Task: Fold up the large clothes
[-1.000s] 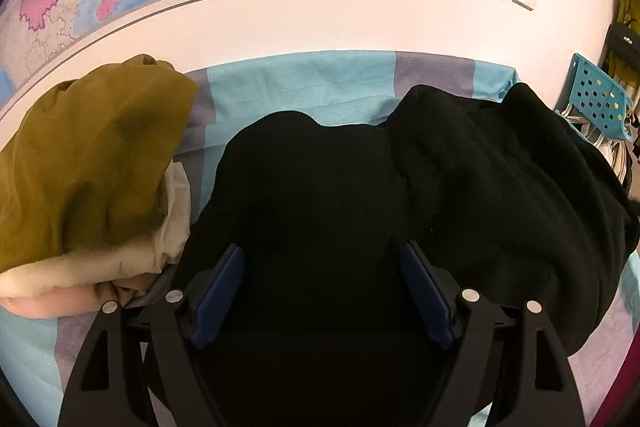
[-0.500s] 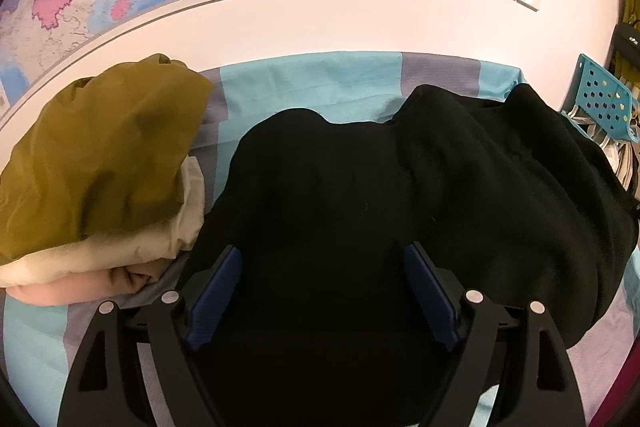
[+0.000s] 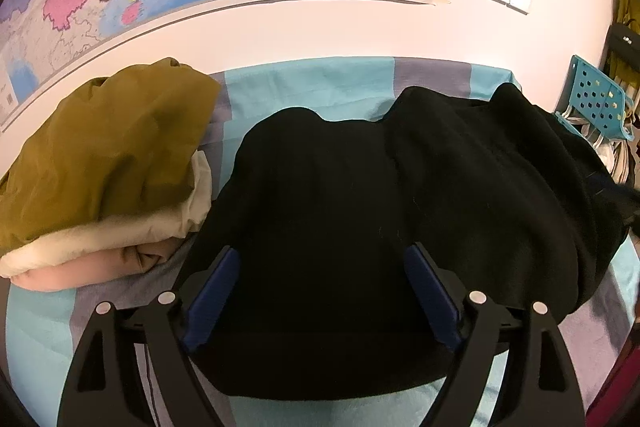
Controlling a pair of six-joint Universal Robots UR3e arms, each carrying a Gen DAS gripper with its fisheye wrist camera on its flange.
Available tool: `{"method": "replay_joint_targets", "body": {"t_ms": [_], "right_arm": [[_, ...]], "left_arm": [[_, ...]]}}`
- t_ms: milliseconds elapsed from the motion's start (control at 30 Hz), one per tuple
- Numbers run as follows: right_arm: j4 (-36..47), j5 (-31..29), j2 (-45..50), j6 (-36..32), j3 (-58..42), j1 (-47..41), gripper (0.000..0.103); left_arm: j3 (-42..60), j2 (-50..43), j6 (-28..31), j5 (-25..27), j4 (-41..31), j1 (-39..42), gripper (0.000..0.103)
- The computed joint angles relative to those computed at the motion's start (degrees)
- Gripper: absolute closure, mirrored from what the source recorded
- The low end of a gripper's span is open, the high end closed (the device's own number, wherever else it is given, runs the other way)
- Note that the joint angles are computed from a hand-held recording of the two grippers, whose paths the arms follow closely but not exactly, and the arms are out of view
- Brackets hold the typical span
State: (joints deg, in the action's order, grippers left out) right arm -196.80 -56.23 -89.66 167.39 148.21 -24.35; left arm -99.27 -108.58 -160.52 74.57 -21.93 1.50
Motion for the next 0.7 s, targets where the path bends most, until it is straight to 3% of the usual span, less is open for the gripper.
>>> {"method": "replay_joint_targets", "body": {"t_ms": [67, 133, 267, 467, 533, 700], "right_arm": [[-0.3, -5.2, 6.5, 1.2, -4.6, 4.1, 0.047], [-1.4, -6.6, 9.0, 2.0, -6.2, 5.1, 0.047], [0.7, -6.6, 2.3, 2.4, -4.4, 5.2, 0.046], [2.4, -4.1, -5.6, 0.4, -2.4, 7.5, 0.036], [2.3, -6.2, -4.9, 0.4, -4.0, 11.1, 0.029], [2.7, -11.0, 0.3, -0.6, -9.5, 20.4, 0.029]], "left_arm": [[0.3, -0.5, 0.4, -0.6, -0.6, 0.3, 0.018], [0.4, -1.0, 0.3, -0.7, -1.1, 0.6, 0.016], [-0.6, -0.4, 0.2, -1.3, -0.6, 1.0, 0.016], [-1.4, 0.1, 0.0, -1.3, 0.1, 1.0, 0.016], [-1.7, 0.5, 0.3, -1.4, 0.2, 1.1, 0.016], [-2.7, 1.4, 0.7, -2.4, 0.1, 1.8, 0.016]]}}
